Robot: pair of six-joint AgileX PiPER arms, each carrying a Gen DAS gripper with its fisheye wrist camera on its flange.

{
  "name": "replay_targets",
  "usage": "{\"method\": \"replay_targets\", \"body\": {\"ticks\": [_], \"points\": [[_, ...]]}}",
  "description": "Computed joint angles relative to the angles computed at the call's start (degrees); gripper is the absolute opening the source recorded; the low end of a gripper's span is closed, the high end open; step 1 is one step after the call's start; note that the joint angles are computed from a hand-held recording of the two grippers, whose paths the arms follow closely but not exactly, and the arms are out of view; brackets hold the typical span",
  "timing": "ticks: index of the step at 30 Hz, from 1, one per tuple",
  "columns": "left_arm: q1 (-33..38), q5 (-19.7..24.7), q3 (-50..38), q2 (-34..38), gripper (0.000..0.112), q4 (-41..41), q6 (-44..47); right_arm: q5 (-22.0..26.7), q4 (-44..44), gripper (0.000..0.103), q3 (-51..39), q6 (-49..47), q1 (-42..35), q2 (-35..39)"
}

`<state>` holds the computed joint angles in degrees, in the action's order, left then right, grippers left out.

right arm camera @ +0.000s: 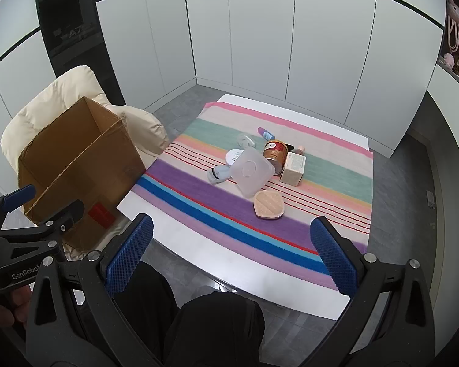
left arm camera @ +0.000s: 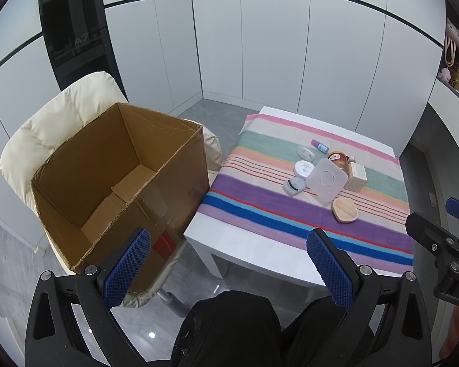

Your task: Organize objects

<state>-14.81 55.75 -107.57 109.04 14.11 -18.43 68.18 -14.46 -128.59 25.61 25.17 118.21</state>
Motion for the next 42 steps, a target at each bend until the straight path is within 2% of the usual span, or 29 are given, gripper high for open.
{"method": "replay_targets", "body": {"ticks": [42], "points": [[0.03,-0.18,0.58,-0.35,0.102,-0.06,-0.06,-0.09,-0.33,0.103,-0.06,0.14,1.01,0.37]]}}
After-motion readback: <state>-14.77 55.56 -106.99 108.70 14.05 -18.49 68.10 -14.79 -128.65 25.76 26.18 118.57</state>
